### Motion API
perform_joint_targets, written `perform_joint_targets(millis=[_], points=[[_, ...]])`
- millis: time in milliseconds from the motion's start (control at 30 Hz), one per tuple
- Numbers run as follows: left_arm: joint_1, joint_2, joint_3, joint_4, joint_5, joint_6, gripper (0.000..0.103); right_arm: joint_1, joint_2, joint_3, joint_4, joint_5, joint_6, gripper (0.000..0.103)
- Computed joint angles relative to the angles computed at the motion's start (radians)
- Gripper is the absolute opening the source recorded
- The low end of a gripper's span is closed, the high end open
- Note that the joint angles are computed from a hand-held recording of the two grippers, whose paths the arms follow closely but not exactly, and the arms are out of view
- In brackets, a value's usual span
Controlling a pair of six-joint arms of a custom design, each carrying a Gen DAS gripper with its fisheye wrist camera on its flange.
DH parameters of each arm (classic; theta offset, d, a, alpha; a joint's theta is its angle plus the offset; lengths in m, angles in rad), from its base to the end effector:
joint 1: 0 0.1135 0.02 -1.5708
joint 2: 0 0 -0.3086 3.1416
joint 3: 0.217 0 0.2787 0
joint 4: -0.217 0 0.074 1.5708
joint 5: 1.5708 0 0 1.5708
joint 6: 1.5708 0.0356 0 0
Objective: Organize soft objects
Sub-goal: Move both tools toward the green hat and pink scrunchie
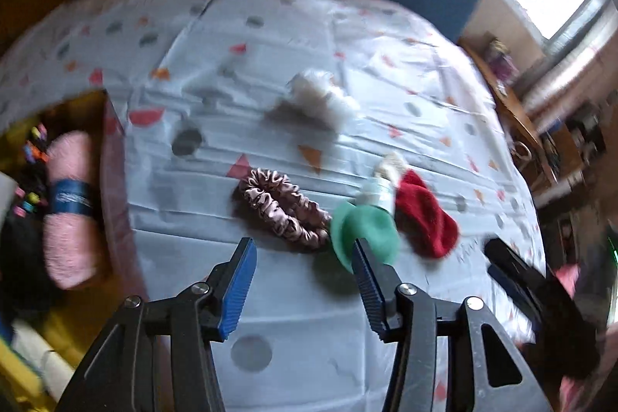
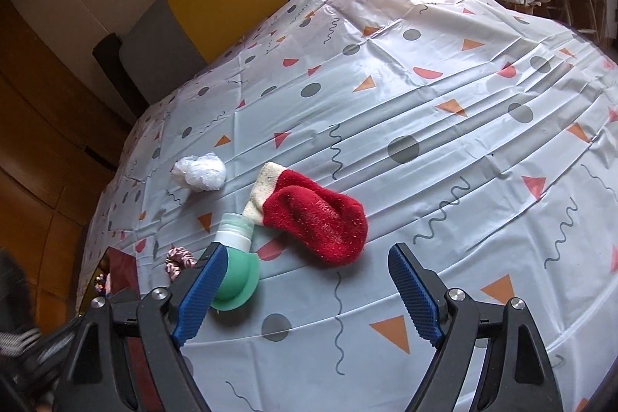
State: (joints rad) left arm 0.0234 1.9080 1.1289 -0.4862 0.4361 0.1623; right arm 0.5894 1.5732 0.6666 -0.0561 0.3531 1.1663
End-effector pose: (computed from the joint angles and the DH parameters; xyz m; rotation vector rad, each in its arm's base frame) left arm 0.3901 -0.0059 0.1548 0.2839 2.7320 -0.5665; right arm 0.2538 0.1549 0.1566 0.8359 2.3307 0.3151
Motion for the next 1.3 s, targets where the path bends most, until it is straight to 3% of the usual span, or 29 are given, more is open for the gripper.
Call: perform_joint_targets(millis=[167,233,433,467,567,667,1000,1300], points=[[-0.042,0.133,0.095,-0.011,-0.048,-0.135,0.056,-0.006,0.004,-0.005,0.030,-0.028,-0.006,0.087],[-0.056,0.165,0.120,-0.009,-0.059,-0.151,0.062,-0.009,0.002,-0.009,0.043,-0.038,-0.010,0.087],[-0.104,0.196,0.133,0.076,-0.127,-0.179,0.061,-0.015,-0.009,-0.023,0.065,-0.047,-0.007,0.088],[-0.109,0.202,0.139,0.082,-0.139,-0.164,0.061,-0.015,-0.008,-0.021,0.065,-0.048,-0.011,0.088],[-0.131,0.179,0.087,0.153,-0.223,-0.115,0.040,-0.006,-0.006,-0.008,0.047,-0.030,-0.026,0.088],[-0.131,0.147,0.030,0.196,-0.238,-0.053,0.027,0.002,-0.006,0.004,0.023,-0.001,-0.038,0.088],[-0.132,-0.074,-0.295,0.291,-0.223,0.158,0.023,0.000,-0.026,-0.011,0.018,0.012,-0.034,0.087],[-0.089,-0.285,-0.613,0.457,-0.130,0.366,0.023,0.004,0.034,0.013,0.062,-0.092,-0.090,0.085]])
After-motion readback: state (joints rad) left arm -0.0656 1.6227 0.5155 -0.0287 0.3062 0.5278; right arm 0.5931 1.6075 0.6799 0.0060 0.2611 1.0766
